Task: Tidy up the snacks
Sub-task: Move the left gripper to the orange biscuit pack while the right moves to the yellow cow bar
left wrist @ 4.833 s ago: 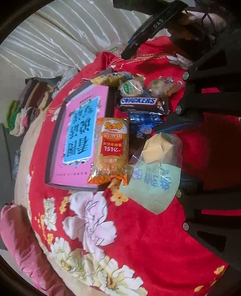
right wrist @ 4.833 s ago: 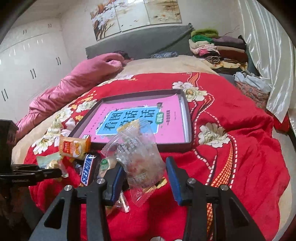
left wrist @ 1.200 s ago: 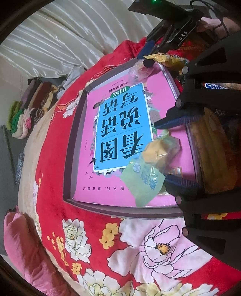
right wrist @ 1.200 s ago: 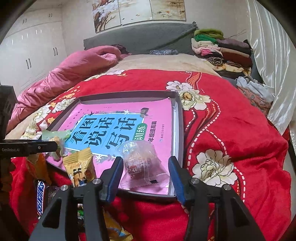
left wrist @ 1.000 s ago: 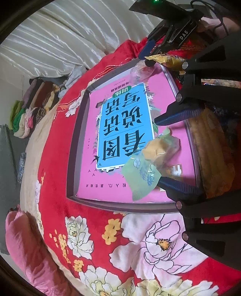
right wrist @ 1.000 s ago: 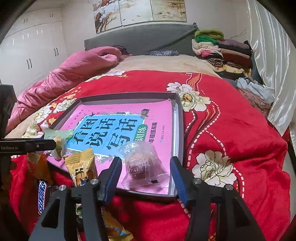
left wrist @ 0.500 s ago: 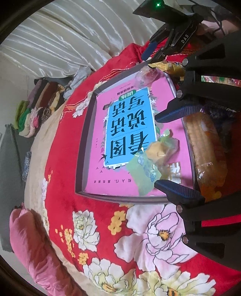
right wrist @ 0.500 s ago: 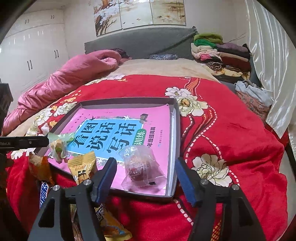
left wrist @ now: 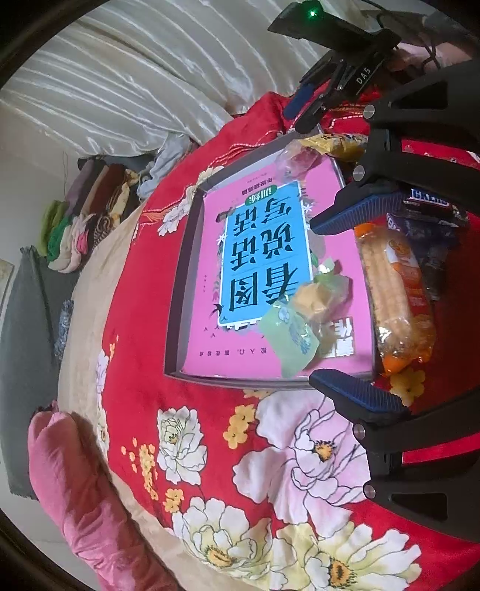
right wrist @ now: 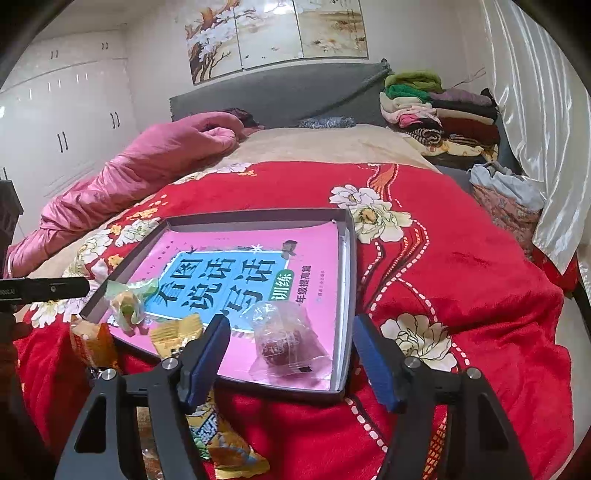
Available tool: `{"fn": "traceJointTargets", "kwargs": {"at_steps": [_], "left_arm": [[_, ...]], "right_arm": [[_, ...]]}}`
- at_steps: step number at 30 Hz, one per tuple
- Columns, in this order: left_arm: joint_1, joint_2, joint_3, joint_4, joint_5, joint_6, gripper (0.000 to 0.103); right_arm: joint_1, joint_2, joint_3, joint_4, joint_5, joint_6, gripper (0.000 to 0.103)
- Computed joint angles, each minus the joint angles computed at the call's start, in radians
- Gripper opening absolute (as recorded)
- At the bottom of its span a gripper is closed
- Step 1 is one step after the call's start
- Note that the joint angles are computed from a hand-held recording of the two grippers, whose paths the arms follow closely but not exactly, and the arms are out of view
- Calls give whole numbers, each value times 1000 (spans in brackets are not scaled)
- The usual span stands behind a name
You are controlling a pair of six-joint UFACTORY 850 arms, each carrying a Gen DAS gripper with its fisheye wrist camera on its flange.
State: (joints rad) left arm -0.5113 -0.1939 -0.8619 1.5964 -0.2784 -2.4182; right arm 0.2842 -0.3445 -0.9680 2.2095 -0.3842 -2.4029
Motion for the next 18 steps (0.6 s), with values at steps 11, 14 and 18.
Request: {"fn": "traceJointTargets", "kwargs": {"at_steps": [11,14,18], "left_arm": [[-40,8,10,-114,-6,114,77],[-46,7,12,-141,-3,132,77],[-53,3,11,-169,5,151,77]], "right_arm": [[4,37,38,29,-36,-59,73],[6,50,50,29,-42,-69,73],[8,63,65,25,-52,-75,73]]}}
